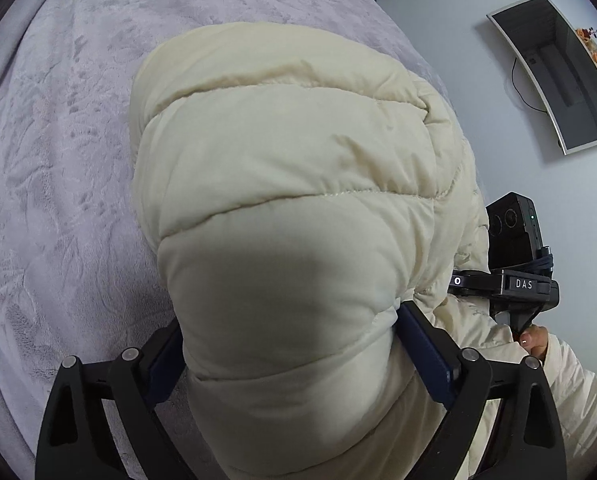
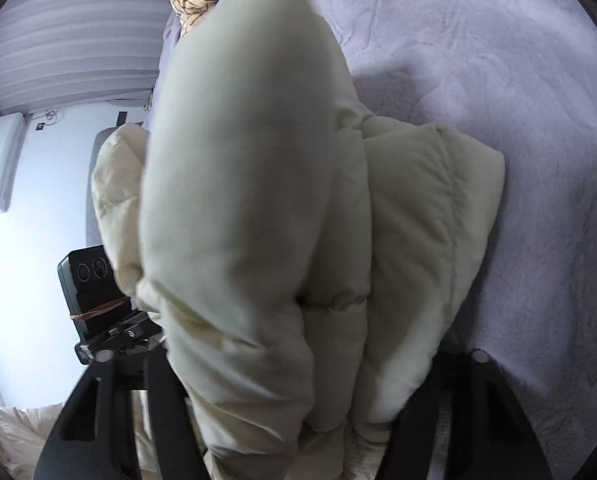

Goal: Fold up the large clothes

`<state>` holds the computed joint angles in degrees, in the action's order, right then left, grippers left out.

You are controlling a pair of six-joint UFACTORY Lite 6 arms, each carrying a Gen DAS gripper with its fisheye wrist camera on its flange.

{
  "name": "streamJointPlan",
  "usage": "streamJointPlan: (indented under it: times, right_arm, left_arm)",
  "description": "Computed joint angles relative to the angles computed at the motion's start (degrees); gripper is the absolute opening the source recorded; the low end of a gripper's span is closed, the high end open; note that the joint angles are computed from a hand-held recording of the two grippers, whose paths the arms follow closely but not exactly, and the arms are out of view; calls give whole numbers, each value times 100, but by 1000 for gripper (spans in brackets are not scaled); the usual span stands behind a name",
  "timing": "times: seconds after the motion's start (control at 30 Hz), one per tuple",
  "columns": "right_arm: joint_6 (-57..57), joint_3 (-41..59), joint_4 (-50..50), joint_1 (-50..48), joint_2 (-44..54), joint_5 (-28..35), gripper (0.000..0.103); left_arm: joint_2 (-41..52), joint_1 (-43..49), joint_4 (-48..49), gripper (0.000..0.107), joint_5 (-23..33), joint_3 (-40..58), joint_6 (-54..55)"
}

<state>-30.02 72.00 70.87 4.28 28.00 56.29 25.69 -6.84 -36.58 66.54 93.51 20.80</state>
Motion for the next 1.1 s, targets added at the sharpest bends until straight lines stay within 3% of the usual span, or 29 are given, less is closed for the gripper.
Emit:
streamJointPlan:
  times: [0.07, 0.13, 0.33, 0.5, 0.7, 0.8, 0.9, 1.0, 1.1]
  right_arm:
    - [34, -59, 3, 52, -135, -50, 44]
    - [103, -83, 78, 103, -217, -63, 41]
    - [344, -59, 289, 437, -421, -171, 40]
    - [780, 241, 347, 1036, -384, -359, 40]
    - [899, 493, 1140, 2143, -28, -870, 40]
    - [853, 570, 1624, 2694, 200, -1150, 40]
    - [798, 820, 1931, 3066, 707, -1300, 40]
    - [752, 1137, 2158, 3174, 1272, -1439, 40]
    - [656, 1333, 2155, 3142, 1551, -1498, 42]
  left_arm:
    - [-107, -33, 47, 88, 35, 13, -6]
    - [-243, -30, 97, 87, 139, 26, -29]
    - [-545, -70, 293, 87, 528, 310, -332]
    - [-1135, 452, 411, 87, 1020, -20, -175]
    - [-1708, 1067, 744, 88, 1599, -297, -88]
    - [-2171, 1449, 883, 88, 1584, -1031, 165]
    - [-2275, 1218, 1099, 88, 1152, -1485, -9]
    - [-2206, 1015, 1117, 88, 813, -1537, -72]
    - [-2150, 1144, 1119, 88, 971, -1339, -13]
